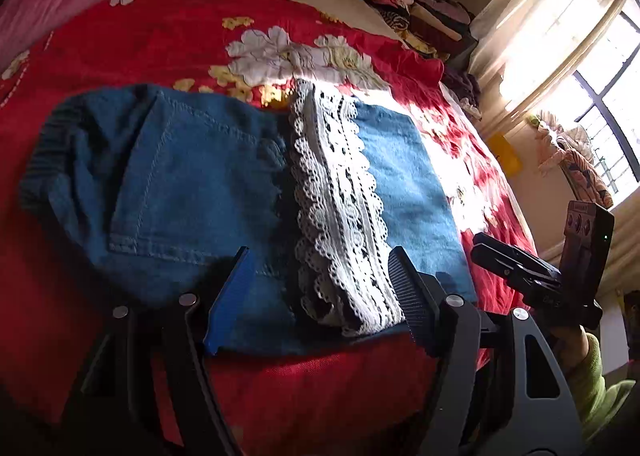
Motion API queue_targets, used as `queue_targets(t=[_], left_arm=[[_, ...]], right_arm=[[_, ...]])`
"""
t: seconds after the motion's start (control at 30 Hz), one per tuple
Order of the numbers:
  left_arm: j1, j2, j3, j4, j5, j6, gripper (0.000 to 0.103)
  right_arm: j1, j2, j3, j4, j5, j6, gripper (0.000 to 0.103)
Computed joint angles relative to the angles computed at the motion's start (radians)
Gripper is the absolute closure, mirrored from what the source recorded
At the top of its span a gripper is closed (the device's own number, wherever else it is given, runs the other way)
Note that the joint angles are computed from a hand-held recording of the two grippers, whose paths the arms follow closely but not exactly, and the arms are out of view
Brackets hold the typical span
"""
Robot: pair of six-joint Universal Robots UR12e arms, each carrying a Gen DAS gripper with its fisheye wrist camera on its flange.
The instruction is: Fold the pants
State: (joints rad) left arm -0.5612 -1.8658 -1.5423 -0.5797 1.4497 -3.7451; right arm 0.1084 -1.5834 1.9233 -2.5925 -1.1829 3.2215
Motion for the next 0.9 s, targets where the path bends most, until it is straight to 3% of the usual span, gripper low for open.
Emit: queue_targets(t=[0.17,0.23,0.27,0.37,0.5,0.6,0.63,0.67,0.73,0.83,0.9], left_arm=[[-0.024,-0.028,0.027,-0.041,0.045,0.010,0.044],[-0.026,-0.035,0.030,-0.023,0.040,0.013,0.084],[-0.026,-0.037,0.026,-0.007,0.024,0.014,0.095],[-0.027,-0.027,0.022,-0.010,0.009,0.046,0.096],[-0.031,-0.004,0.017,-0.050,0.099,0.077,0.094],[-0.031,-0.015,0.024,-0.080,0.093,0.070,0.091],[-0.038,-0.020,0.032,-0.091,0.111,0.086,0.089],[-0.046,-0.024,0.040,-0.101,0.132,0.107,0.087],[-0.059,-0.032,0.055,-0.124,0.174,0.142,0.083],[-0.060,-0.031,0.055,-0.131,0.183,0.149,0.081],[-0.059,-0.030,0.052,-0.130,0.175,0.148,0.078]], right_arm=[[0.012,0.011,-0.006,0.019,-0.003,-0.011,0.037],[0.017,0.014,-0.007,0.030,-0.004,-0.019,0.037],[0.022,0.016,-0.009,0.038,-0.019,-0.024,0.037],[0.035,0.016,-0.016,0.070,-0.060,-0.045,0.037],[0.048,0.000,-0.007,-0.012,-0.079,-0.067,0.037],[0.072,0.001,-0.013,-0.049,-0.098,-0.095,0.037],[0.083,0.005,-0.017,-0.051,-0.108,-0.116,0.039],[0.092,0.009,-0.022,-0.050,-0.111,-0.139,0.046],[0.105,0.019,-0.034,-0.013,-0.117,-0.180,0.054],[0.122,0.034,-0.043,0.053,-0.197,-0.198,0.054],[0.114,0.036,-0.039,0.086,-0.206,-0.190,0.054]])
